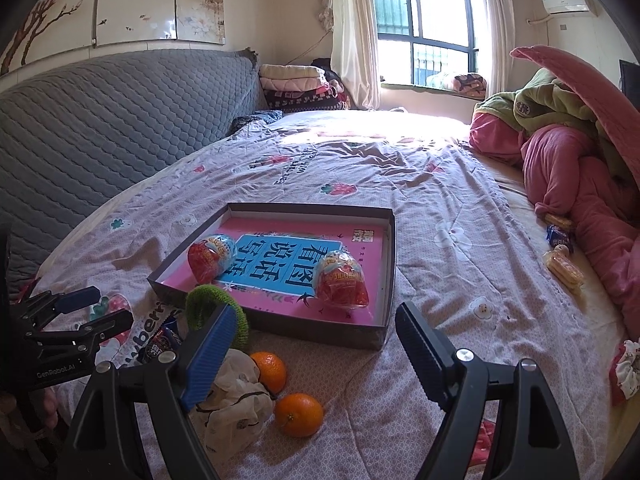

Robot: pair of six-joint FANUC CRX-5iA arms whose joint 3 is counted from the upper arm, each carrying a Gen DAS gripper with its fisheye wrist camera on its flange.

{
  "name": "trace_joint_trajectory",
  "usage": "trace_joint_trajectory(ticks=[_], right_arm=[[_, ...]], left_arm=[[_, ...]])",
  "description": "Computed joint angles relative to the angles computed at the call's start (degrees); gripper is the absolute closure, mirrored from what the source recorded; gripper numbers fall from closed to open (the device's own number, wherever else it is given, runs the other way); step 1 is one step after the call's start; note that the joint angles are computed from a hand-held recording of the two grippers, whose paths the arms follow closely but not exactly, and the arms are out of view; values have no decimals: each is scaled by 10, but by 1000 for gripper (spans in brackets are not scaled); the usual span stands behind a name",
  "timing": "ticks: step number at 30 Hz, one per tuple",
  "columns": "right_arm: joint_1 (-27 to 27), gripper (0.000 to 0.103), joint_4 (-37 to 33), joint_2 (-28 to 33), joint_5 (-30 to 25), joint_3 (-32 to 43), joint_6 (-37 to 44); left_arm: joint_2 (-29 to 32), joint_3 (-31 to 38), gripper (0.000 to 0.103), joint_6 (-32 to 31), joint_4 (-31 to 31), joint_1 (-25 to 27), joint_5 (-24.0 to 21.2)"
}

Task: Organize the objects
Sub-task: 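Move the left tool toward the blue cookie pack while the right tool approaches the white mesh bag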

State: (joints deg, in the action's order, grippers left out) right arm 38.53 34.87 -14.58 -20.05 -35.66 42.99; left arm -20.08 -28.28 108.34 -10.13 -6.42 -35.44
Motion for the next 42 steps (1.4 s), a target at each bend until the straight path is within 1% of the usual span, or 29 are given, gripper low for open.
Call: trace_joint_trajectory(ticks=[4, 7, 10, 14, 17, 22, 25, 30, 42], right_arm=[[1, 22, 30, -7, -1, -14, -27], [3, 22, 30, -13, -3, -20, -30], [6, 22, 45, -16, -7, -28, -41], [9, 22, 26, -19, -14, -31, -31], [10, 22, 31, -24, -18, -38, -39], [16, 22, 30, -36, -19, -50, -38], [21, 22, 47, -42, -18, -61, -48], [34, 22, 37, -46, -22, -67, -37], [45, 22, 27, -42, -19, -70, -21]], left_arm=[[-4, -3, 26, 2, -2, -3, -6], [-5, -5, 26, 3, -5, -8, -10], [-5, -5, 26, 5, -8, -13, -13], [-7, -10, 26, -2, 2, -11, -13], [-9, -17, 26, -14, 17, -8, -13], [-7, -20, 26, -10, 16, -16, -19], [-5, -20, 26, -8, 11, -22, -22], [0, -20, 26, -8, 8, -25, -25], [17, -19, 26, -18, 6, -32, -20]])
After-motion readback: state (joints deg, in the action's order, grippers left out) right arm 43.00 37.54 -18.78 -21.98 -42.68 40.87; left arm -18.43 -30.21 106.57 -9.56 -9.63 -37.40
